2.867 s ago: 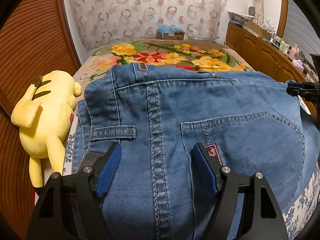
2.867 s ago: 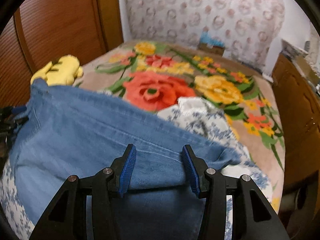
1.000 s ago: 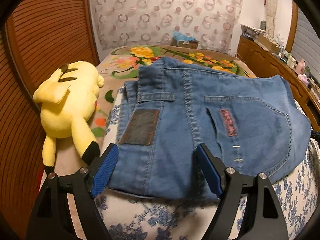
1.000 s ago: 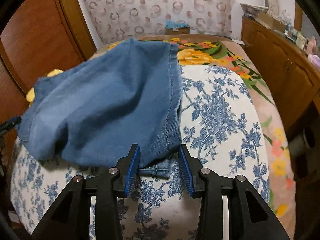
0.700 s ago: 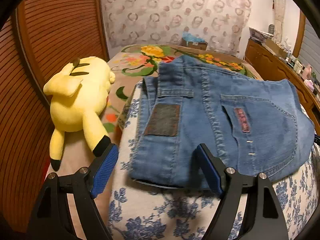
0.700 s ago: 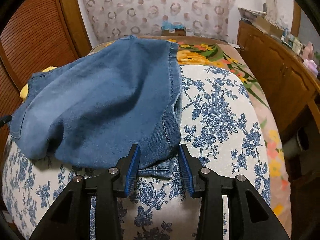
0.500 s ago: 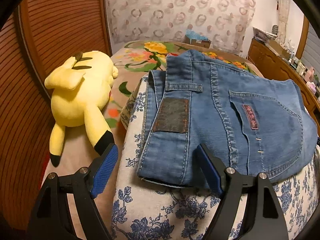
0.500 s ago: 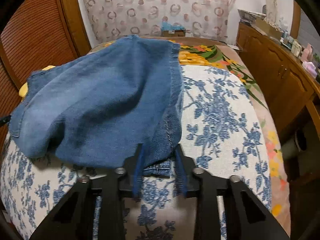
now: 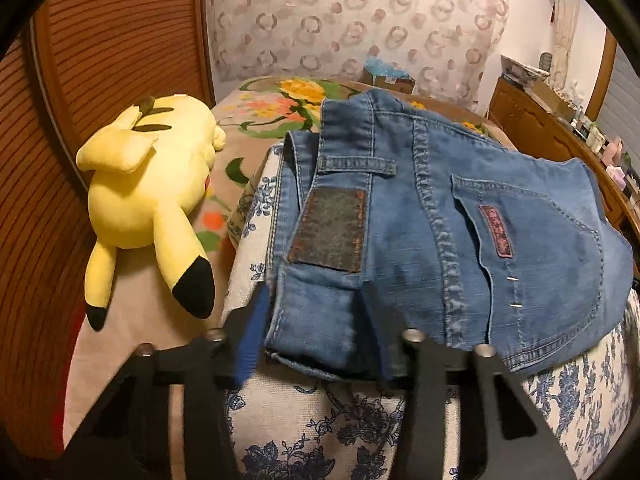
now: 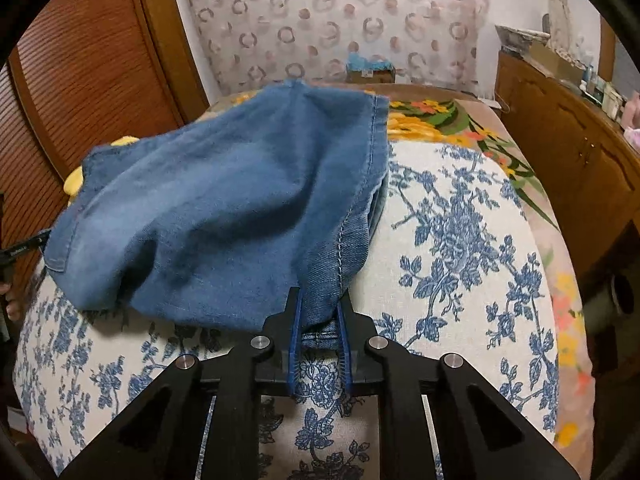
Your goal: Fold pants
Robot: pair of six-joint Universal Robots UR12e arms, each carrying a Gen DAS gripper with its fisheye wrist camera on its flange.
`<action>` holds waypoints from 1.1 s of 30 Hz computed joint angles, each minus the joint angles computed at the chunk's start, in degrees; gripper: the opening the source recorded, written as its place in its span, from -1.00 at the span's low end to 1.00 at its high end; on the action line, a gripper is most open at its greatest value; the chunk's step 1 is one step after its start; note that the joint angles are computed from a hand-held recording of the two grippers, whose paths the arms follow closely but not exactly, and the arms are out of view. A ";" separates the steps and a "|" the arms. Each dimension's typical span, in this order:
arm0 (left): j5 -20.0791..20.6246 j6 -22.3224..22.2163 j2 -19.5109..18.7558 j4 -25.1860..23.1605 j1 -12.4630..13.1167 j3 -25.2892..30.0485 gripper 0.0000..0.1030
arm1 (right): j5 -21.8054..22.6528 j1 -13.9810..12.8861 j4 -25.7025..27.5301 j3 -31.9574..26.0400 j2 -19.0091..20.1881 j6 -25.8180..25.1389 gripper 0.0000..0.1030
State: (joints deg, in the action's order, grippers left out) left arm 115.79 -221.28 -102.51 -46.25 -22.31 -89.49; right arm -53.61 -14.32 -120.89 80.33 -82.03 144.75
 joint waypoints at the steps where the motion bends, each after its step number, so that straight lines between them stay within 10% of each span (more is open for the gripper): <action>1: 0.31 0.00 0.05 0.20 -0.11 0.03 -0.44 | 0.45 -0.17 -0.34 0.07 -0.02 0.13 -0.71; 3: 1.27 0.11 -0.01 -0.43 -0.46 0.49 -0.75 | 1.70 -0.75 -1.80 0.52 -0.22 0.99 -0.71; 33: 12.23 4.85 3.99 10.89 -10.58 -2.70 -0.77 | 14.08 -12.66 -19.07 16.64 -11.65 2.97 -0.73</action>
State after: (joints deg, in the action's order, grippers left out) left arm 128.02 -216.43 -98.53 -35.36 -32.89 -92.19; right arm -39.54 -26.98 -139.95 96.98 -93.68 147.72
